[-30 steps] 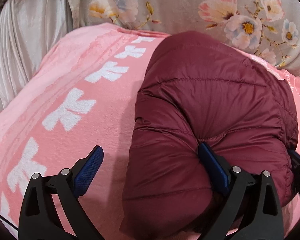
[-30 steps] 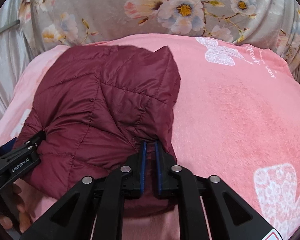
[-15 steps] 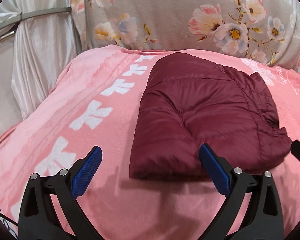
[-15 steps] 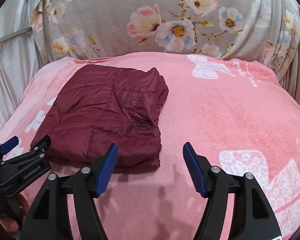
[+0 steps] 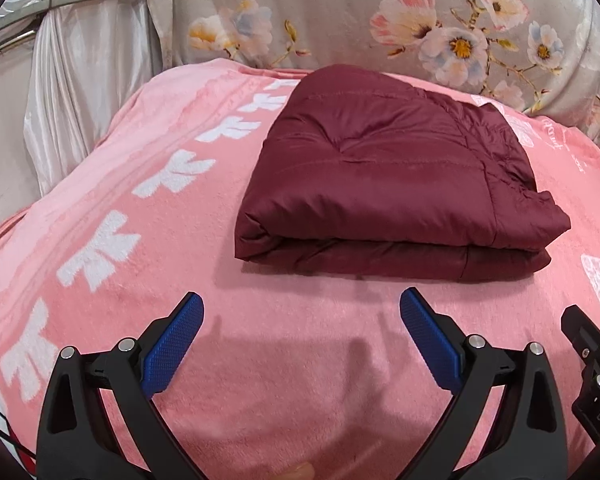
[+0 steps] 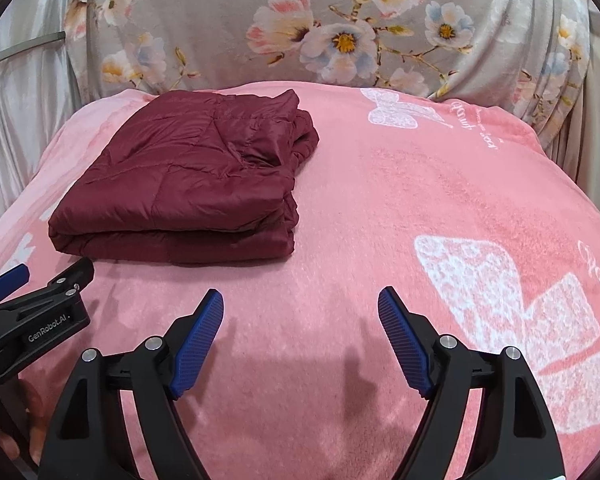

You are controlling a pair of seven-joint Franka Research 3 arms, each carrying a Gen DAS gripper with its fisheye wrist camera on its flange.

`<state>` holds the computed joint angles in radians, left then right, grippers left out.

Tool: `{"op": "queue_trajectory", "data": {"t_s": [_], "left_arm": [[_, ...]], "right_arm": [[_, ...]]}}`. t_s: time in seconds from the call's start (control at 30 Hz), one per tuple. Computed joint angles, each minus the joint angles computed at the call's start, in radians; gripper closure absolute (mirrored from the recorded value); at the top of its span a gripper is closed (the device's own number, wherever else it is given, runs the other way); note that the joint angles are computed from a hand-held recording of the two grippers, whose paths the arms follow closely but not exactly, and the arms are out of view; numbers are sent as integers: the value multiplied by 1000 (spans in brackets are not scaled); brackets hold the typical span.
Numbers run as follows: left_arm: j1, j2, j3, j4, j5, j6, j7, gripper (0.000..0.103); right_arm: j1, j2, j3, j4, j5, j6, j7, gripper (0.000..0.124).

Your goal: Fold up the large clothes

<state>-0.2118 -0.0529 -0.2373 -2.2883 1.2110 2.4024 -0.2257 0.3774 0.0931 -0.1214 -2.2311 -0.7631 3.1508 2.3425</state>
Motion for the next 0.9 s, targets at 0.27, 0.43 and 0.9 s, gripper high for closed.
{"op": "queue_trajectory", "data": {"t_s": [0.27, 0.43, 0.9], "left_arm": [[3, -10, -1, -16, 21, 1, -39, 7], [-4, -3, -7, -5, 30, -22, -23, 7], [-26, 18, -11, 20, 20, -77, -1, 7]], "right_arm": [[14, 3, -29, 36, -289, -13, 243, 45], [-29, 3, 16, 43, -337, -20, 276, 45], [-47, 4, 44, 34, -262, -25, 210, 45]]}}
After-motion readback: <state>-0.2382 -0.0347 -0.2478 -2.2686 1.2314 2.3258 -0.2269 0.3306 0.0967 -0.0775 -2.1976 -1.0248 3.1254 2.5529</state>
